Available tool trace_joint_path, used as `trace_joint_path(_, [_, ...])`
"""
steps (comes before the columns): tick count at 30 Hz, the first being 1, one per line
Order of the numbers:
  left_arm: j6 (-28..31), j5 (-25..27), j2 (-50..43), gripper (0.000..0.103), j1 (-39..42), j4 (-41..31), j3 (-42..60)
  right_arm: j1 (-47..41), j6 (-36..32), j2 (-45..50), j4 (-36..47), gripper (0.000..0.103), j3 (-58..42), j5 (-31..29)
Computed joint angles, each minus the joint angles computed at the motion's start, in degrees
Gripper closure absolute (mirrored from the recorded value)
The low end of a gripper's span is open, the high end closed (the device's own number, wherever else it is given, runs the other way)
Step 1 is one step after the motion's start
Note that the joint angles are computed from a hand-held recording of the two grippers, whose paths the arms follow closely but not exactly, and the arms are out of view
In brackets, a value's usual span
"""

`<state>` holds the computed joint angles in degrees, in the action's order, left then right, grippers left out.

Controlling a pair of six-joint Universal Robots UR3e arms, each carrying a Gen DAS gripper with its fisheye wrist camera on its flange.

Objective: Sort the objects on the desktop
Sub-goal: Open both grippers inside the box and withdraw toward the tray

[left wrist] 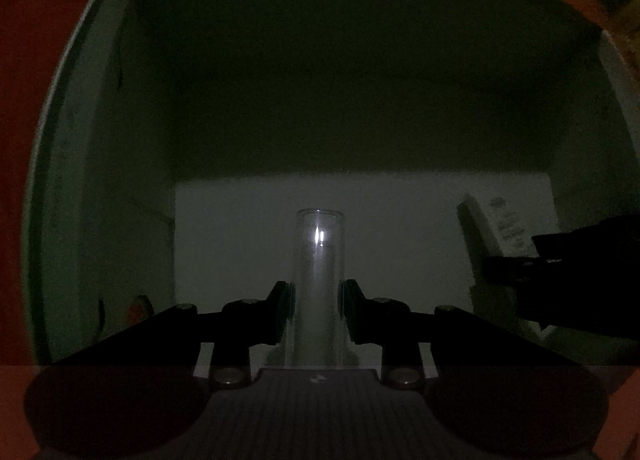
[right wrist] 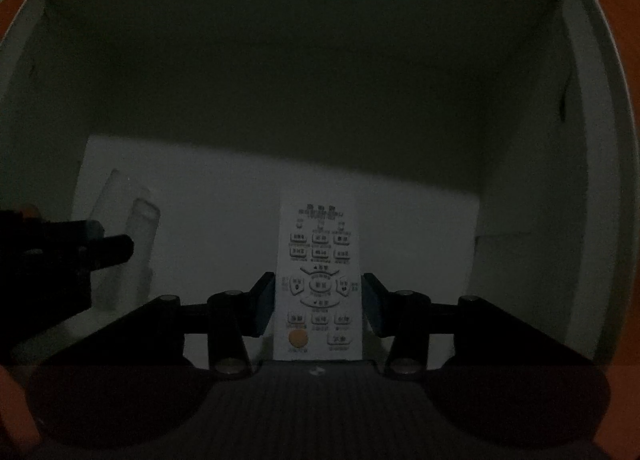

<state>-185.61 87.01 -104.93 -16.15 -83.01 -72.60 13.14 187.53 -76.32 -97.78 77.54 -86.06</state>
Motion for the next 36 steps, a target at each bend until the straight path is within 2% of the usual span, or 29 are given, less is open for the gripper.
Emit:
trace_joint_path(3, [-0.71, -0.23, -0.89, 0.077, 0.5, -2.5, 1.97, -0.2, 0.07, -0.17, 0.7, 0.054, -0.31, -0.05])
trace_joint_path(6, [-0.51, -0.03, -0.29, 0.074, 0.74, -2.26, 1.74, -0.44, 1.01, -0.23, 1.39, 0.046, -1.05, 0.19])
trace_joint_path(8, [-0.36, -0.11, 0.07, 0.07, 0.92, -2.65, 1.86, -0.26, 0.85, -0.47, 1.09, 0.044, -1.95, -0.18])
trace_joint_path(12, [-0.09, -1.62, 1.27, 0.068, 2.03, -4.23, 2.25, -0.65, 0.27, -1.02, 1.92, 0.042, -4.53, 0.84])
trace_joint_path(14, [0.17, -2.81, 2.52, 0.064, 2.86, -4.9, 2.15, -1.13, 0.09, -1.32, 3.1, 0.042, -6.0, 1.93])
trace_joint_path(16, [0.25, -3.57, 3.5, 0.053, 3.44, -5.5, 3.19, -1.6, -0.08, -1.55, 4.31, 0.042, -7.54, 3.03])
trace_joint_path(20, [0.8, -4.55, 3.87, 0.049, 4.23, -7.68, 7.32, -2.03, -0.59, -2.16, 5.91, 0.041, -9.05, 4.75])
trace_joint_path(22, [1.15, -5.28, 3.72, 0.044, 5.29, -8.85, 9.4, -2.83, -1.29, -3.37, 7.34, 0.04, -9.4, 5.09])
trace_joint_path(24, [0.5, -5.71, 4.47, 0.031, 6.35, -9.37, 10.79, -4.61, -2.04, -5.26, 9.36, 0.039, -9.7, 5.63])
trace_joint_path(28, [0.08, -7.78, 3.15, 0.029, 8.27, -11.81, 16.38, -6.32, -1.48, -6.73, 10.6, 0.038, -10.5, 6.48])
trace_joint_path(32, [-0.16, -10.01, 0.79, 0.029, 9.48, -10.65, 20.84, -9.96, -3.74, -6.99, 16.01, 0.038, -16.72, 8.35])
trace_joint_path(36, [-1.03, -12.08, -3.41, 0.028, 12.01, -13.07, 31.03, -12.69, -6.23, -3.12, 22.86, 0.038, -31.46, 8.13])
